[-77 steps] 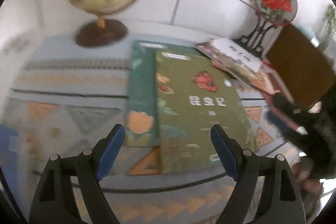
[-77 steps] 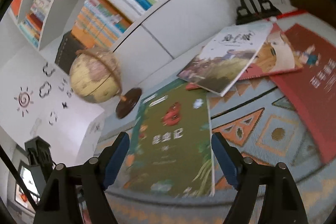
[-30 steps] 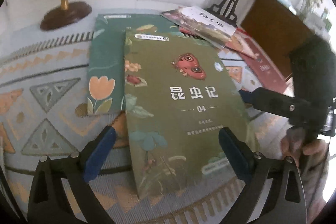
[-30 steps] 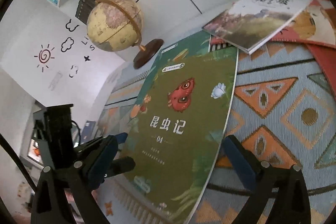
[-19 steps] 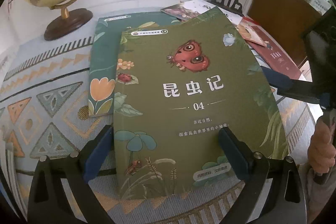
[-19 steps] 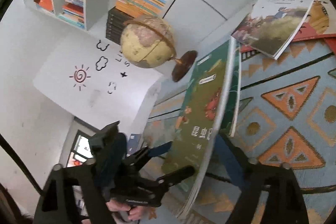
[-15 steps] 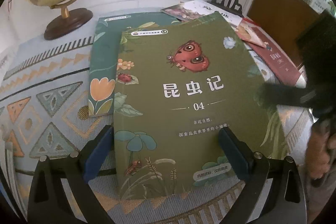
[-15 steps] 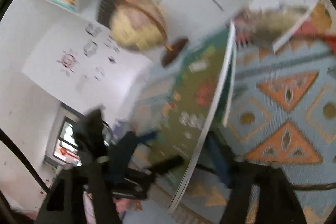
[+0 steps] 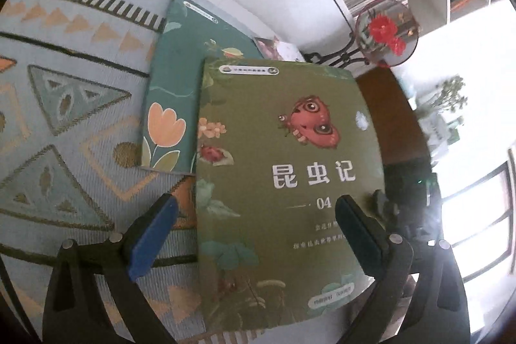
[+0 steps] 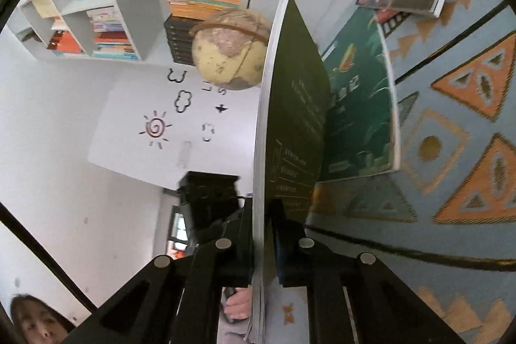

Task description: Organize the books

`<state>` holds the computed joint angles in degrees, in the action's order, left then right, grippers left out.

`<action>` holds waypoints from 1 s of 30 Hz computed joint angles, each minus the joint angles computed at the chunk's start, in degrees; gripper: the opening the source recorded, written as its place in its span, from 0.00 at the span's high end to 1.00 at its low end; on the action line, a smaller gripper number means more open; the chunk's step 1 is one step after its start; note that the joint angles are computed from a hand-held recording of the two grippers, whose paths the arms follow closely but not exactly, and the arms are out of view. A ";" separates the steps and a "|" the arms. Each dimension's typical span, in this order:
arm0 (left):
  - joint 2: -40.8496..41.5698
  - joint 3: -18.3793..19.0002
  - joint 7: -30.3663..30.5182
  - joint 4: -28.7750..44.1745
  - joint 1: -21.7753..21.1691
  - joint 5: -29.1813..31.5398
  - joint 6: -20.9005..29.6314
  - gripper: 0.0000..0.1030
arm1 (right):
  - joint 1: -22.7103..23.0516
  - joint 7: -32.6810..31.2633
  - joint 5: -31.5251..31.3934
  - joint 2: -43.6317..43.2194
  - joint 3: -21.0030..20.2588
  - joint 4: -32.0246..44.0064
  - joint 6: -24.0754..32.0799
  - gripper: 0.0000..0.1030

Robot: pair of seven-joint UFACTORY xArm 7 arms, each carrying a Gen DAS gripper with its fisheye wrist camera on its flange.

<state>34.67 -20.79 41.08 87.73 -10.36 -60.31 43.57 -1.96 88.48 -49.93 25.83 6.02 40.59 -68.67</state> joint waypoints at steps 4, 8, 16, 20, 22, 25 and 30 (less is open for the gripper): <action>0.26 -0.11 0.35 0.08 -0.37 0.70 1.36 0.14 | -0.55 0.99 1.46 3.17 1.02 -0.10 -5.11 0.91; 0.44 -0.56 0.47 0.32 0.36 -1.03 1.97 0.23 | 0.01 0.50 1.55 1.36 0.06 -1.03 -4.70 0.91; -3.90 0.64 1.93 -3.86 -2.17 -0.03 -8.57 0.48 | 0.66 1.30 -0.79 -10.64 -1.38 -4.65 18.78 0.91; -5.35 -0.37 4.09 -5.46 -2.51 0.40 -12.08 0.48 | 1.52 3.45 -5.66 -16.14 -0.05 -3.09 34.17 0.90; -6.12 -0.76 5.44 -6.12 -2.74 0.32 -13.86 0.48 | 1.75 4.97 -8.48 -17.28 0.92 -1.71 39.33 0.90; -6.71 -1.18 6.35 -6.44 -2.68 -0.22 -14.98 0.48 | 2.05 5.95 -10.16 -18.22 2.07 -0.47 43.35 0.90; -7.46 -0.86 6.42 -6.94 -2.78 -0.22 -15.64 0.48 | 3.26 4.51 -9.94 -20.96 3.28 -0.25 48.47 0.89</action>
<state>27.21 -21.64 47.51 80.79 -13.14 -60.53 27.94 1.30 92.99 -59.87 4.87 9.30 40.34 -20.21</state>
